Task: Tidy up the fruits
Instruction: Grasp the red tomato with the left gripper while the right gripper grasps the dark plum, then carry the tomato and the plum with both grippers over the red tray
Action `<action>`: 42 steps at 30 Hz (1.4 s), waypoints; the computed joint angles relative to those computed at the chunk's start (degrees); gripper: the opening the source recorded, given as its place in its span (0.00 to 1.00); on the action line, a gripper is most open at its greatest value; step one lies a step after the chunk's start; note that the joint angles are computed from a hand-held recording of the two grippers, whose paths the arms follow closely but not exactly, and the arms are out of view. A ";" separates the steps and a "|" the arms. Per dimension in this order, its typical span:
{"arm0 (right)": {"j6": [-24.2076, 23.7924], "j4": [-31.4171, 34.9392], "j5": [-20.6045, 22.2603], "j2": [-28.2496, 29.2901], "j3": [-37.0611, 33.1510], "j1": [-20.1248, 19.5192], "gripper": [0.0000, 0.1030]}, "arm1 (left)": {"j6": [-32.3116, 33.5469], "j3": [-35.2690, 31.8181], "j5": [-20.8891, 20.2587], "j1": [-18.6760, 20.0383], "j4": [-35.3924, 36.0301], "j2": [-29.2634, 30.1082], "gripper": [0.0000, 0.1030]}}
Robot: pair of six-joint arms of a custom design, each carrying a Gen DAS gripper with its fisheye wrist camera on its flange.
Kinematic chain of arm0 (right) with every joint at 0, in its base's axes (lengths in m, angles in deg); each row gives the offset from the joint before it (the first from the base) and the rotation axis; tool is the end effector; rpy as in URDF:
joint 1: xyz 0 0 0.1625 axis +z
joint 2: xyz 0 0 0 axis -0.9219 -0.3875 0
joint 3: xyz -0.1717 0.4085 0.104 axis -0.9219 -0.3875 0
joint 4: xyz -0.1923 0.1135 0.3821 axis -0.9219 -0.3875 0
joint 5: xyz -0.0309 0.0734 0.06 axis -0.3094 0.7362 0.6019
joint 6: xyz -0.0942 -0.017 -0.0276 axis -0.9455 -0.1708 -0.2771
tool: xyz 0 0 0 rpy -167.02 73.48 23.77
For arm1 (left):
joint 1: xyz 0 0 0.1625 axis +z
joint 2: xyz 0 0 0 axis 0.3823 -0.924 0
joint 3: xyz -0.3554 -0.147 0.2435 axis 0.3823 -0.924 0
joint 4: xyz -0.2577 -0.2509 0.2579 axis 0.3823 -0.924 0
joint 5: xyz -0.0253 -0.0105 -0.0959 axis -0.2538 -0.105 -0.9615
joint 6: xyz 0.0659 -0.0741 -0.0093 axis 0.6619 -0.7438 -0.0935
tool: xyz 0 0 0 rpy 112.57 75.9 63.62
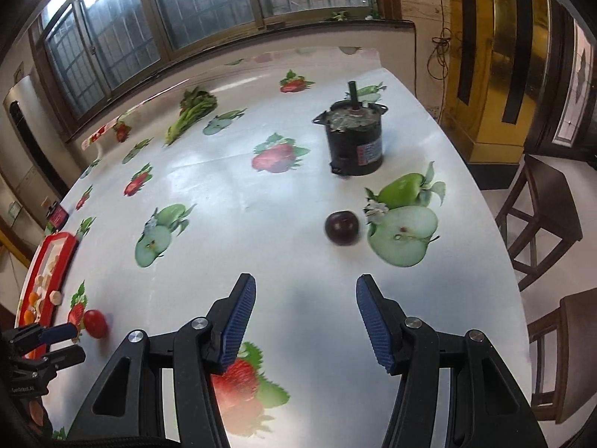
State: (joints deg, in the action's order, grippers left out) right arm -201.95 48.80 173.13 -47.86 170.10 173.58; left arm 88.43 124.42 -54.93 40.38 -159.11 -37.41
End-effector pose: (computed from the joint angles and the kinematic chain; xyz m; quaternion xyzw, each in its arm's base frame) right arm 0.1588 -0.3819 0.1022 -0.1804 -0.7914 0.4440 0.3795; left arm -0.0995 -0.5434 0.1700 0.4494 0.8834 0.0162 0.1321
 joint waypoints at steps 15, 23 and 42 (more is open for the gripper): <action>-12.04 -4.38 4.28 3.26 -4.98 -6.29 0.26 | 1.96 -0.59 -0.20 0.64 -5.05 3.23 0.28; -7.59 -3.01 -0.01 2.82 -3.45 -2.39 0.26 | 2.98 0.11 -0.93 0.84 -3.93 0.18 0.28; -5.63 6.57 -5.70 17.23 -18.04 9.66 0.26 | 3.68 -2.16 -1.13 4.98 -3.62 -6.93 0.28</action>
State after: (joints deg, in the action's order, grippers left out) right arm -207.58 55.37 167.42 -30.62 152.05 183.24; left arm 92.11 122.26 -56.05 45.36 -162.73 -44.33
